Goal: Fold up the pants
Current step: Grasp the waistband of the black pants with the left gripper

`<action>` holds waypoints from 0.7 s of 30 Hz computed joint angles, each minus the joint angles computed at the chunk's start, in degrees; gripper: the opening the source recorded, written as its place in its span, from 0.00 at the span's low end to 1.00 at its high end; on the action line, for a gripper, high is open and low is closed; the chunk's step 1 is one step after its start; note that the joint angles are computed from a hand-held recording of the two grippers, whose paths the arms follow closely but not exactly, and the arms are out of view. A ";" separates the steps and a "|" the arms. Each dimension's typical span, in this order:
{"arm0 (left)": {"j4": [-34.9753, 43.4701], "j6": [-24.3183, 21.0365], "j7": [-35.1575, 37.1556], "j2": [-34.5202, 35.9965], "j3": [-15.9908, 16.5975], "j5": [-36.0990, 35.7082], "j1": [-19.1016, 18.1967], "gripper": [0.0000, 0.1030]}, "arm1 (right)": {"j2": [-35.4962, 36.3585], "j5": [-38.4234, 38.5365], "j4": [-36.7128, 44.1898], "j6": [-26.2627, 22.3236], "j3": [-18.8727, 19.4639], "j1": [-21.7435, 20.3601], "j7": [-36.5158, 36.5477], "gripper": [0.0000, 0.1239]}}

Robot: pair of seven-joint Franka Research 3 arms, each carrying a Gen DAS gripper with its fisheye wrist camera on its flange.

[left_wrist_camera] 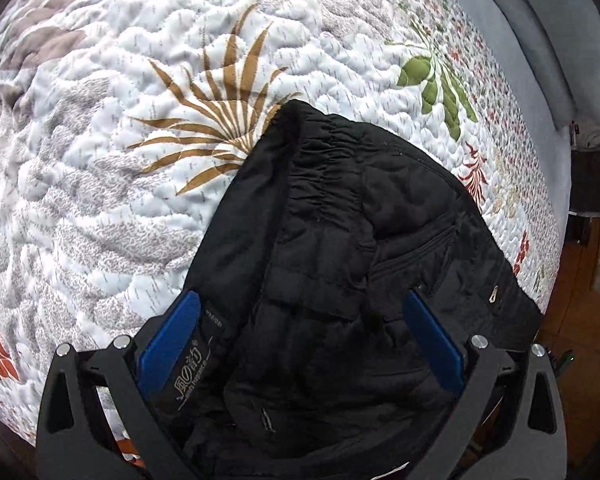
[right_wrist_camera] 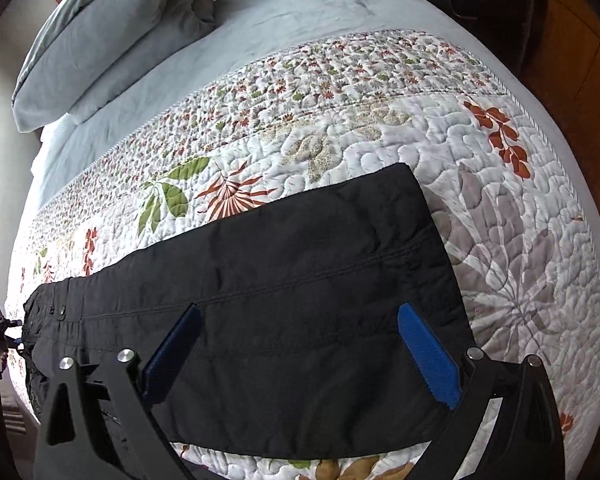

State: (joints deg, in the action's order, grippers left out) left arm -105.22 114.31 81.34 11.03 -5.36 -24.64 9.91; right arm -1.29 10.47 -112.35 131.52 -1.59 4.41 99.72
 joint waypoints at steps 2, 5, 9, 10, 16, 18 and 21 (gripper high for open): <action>0.86 -0.45 2.12 0.49 -0.40 -0.16 -0.07 0.96 | 0.97 -0.16 1.29 -0.83 -0.26 -0.22 -1.56 0.80; 1.91 -0.61 2.84 1.44 -0.66 0.48 -0.48 0.94 | 2.46 -0.92 3.30 -3.12 -0.76 -0.77 -3.38 0.80; 3.89 -1.37 1.17 3.08 -0.81 7.21 -2.10 0.76 | 4.45 -1.79 5.28 -3.97 -1.29 -1.37 -3.32 0.80; 4.10 -1.56 1.20 3.18 -0.92 7.56 -2.12 0.73 | 4.84 -2.17 5.56 -2.93 -1.40 -1.47 -2.81 0.80; 6.32 -3.48 1.84 4.21 -1.46 7.76 -1.96 0.49 | 11.54 -5.01 13.34 -6.82 -2.07 -1.77 0.61 0.80; 6.92 -3.66 1.85 4.67 -1.65 7.60 -2.04 0.43 | 14.68 -7.95 16.94 -9.47 -2.19 -0.95 1.14 0.80; 7.42 -3.70 1.97 5.14 -1.91 8.19 -2.42 0.39 | 18.23 -11.82 20.86 -12.31 -2.49 0.44 1.55 0.80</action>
